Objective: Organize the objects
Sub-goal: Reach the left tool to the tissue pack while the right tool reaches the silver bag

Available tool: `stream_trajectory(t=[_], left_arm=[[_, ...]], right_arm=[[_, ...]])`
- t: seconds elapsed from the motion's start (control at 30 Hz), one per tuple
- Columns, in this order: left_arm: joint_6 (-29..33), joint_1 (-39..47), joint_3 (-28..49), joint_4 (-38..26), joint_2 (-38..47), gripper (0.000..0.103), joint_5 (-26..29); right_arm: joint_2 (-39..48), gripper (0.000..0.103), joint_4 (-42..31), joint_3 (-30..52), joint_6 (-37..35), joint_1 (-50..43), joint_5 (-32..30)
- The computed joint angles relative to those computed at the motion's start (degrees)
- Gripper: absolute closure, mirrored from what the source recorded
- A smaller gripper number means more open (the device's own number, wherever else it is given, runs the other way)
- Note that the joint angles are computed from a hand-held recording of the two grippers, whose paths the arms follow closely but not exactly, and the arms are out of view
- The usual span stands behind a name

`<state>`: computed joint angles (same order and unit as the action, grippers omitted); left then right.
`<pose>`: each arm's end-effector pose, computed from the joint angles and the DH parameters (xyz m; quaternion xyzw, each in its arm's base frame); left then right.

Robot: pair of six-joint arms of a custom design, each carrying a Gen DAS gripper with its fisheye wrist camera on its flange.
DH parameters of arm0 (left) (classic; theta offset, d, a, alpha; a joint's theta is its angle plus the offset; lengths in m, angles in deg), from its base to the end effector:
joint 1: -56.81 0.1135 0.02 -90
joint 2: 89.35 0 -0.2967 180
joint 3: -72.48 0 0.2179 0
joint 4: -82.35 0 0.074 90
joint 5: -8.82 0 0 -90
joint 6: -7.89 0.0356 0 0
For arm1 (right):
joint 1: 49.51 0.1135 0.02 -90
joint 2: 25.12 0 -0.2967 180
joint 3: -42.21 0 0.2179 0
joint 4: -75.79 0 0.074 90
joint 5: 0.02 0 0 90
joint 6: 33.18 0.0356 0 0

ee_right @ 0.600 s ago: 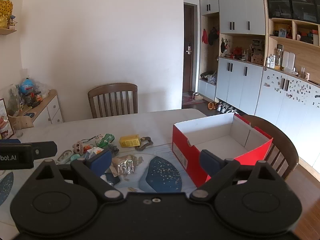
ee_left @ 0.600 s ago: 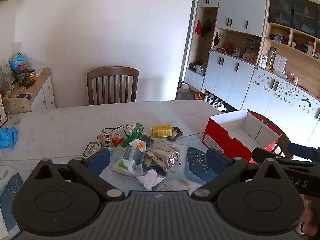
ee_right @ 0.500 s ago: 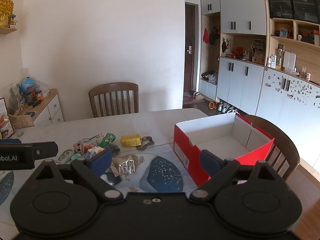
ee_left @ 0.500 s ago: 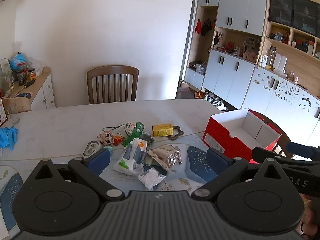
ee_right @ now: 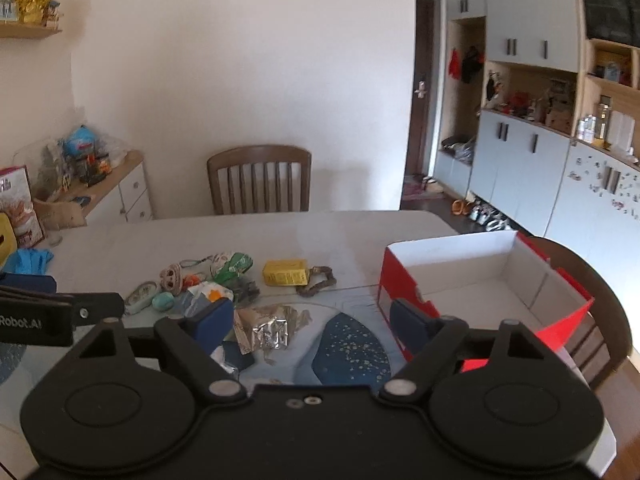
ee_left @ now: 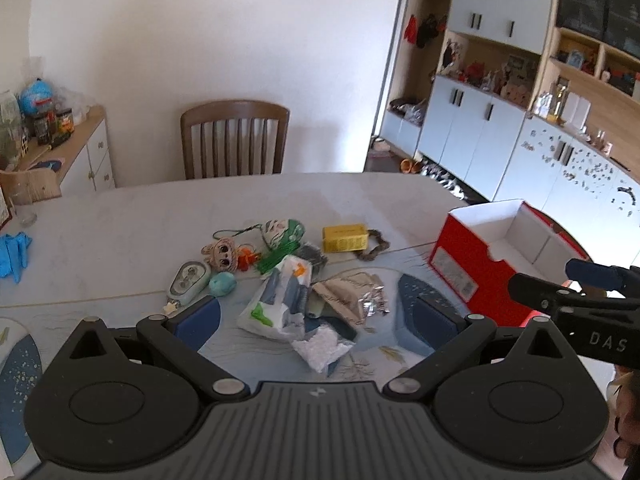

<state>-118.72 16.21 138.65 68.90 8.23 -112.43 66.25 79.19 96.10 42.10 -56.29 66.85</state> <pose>0.2543 -0.1937 0.2204 -0.0724 0.8923 -0.0363 0.4440 0.2881 -0.0202 0.2177 -0.1537 0.8568 0.0883 0.4843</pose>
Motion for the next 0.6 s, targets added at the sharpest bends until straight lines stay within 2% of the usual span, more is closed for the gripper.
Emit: stream_trajectory(t=[0.17, 0.33, 0.6], left_arm=[[2.77, 4.68, 1.25, 2.24, 5.41, 0.0, 1.91], [6.45, 10.03, 4.44, 4.86, 12.14, 0.0, 5.86], [10.67, 14.1, 12.82, 2.59, 22.19, 0.001, 7.53]], right_arm=[[7.75, 0.019, -0.53, 4.68, -4.03, 1.18, -1.64], [16.38, 0.022, -6.03, 12.87, -7.52, 2.41, -4.96], [27.66, 0.024, -11.1, 24.45, -11.54, 6.31, -3.02]])
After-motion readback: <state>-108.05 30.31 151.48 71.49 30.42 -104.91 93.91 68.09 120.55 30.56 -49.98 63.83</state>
